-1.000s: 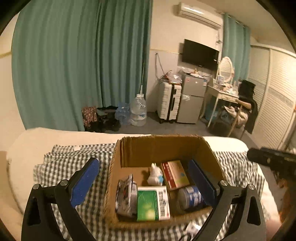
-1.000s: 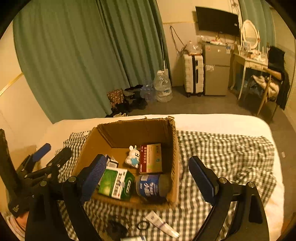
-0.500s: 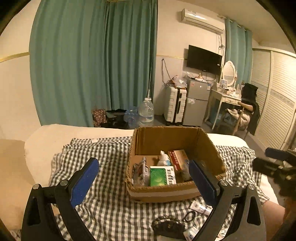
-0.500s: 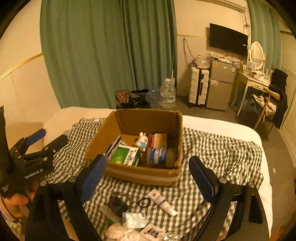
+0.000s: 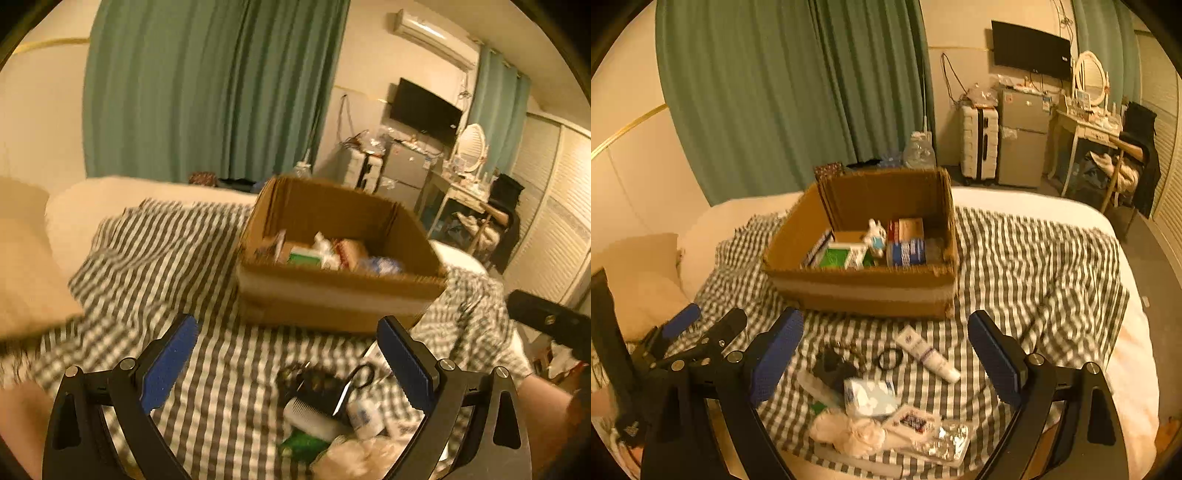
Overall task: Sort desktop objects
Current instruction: 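Lower both tools toward the lace cloth and blister packs on the sheet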
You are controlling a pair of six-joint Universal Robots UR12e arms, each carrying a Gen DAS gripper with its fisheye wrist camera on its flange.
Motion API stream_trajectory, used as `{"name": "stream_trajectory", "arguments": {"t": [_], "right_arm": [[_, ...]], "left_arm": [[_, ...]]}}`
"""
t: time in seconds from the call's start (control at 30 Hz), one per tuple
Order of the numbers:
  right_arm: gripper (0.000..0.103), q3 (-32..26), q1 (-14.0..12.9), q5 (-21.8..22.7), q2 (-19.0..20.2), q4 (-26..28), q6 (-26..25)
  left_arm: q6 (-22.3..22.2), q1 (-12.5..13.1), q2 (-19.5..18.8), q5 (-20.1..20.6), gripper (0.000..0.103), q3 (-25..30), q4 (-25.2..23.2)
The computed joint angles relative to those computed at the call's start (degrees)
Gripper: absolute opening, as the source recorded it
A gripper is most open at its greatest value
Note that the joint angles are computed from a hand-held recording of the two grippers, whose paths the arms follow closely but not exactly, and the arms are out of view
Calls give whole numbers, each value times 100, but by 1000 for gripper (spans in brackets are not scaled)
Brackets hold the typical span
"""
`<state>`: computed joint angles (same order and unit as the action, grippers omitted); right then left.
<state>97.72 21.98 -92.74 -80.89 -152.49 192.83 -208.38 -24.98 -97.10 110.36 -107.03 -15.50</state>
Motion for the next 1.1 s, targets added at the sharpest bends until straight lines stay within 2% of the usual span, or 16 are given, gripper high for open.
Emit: {"name": "stream_trajectory", "arguments": {"t": [0.17,0.3,0.47,0.57,0.67,0.77,0.83,0.9,0.93,1.0,1.03,1.07,1.1], "right_arm": [[91,335,9,-159,-75,137,-90],[91,576,-76,-68,-101,215,39],[91,895,-267,82,-165,295,324],[91,978,-387,256,-194,557,580],[91,935,-383,171,-160,762,599],[91,847,-364,122,-79,1022,584],[91,838,-385,178,-47,1116,650],[91,828,-410,200,-26,1215,685],[91,819,-421,198,-13,1263,696],[91,788,-420,115,26,1332,685],[91,780,-420,74,40,1346,667],[91,763,-426,61,52,1367,648],[91,755,-428,54,64,1388,626]], "left_arm": [[2,-124,-98,186,100,-250,46],[183,-230,-122,8,100,-437,111],[653,-359,-228,-306,100,-470,87],[900,-417,-350,-460,100,-360,-111],[925,-422,-452,-542,100,-323,-87],[827,-327,-484,-854,97,-342,-64],[766,-270,-479,-1003,86,-352,-112],[777,-232,-462,-1210,58,-370,-168],[832,-233,-471,-1256,52,-359,-204],[1022,-277,-474,-1188,33,-340,-239],[1106,-296,-478,-1153,27,-331,-245],[1197,-306,-474,-1182,16,-326,-248],[1283,-311,-475,-1224,15,-309,-260]]}}
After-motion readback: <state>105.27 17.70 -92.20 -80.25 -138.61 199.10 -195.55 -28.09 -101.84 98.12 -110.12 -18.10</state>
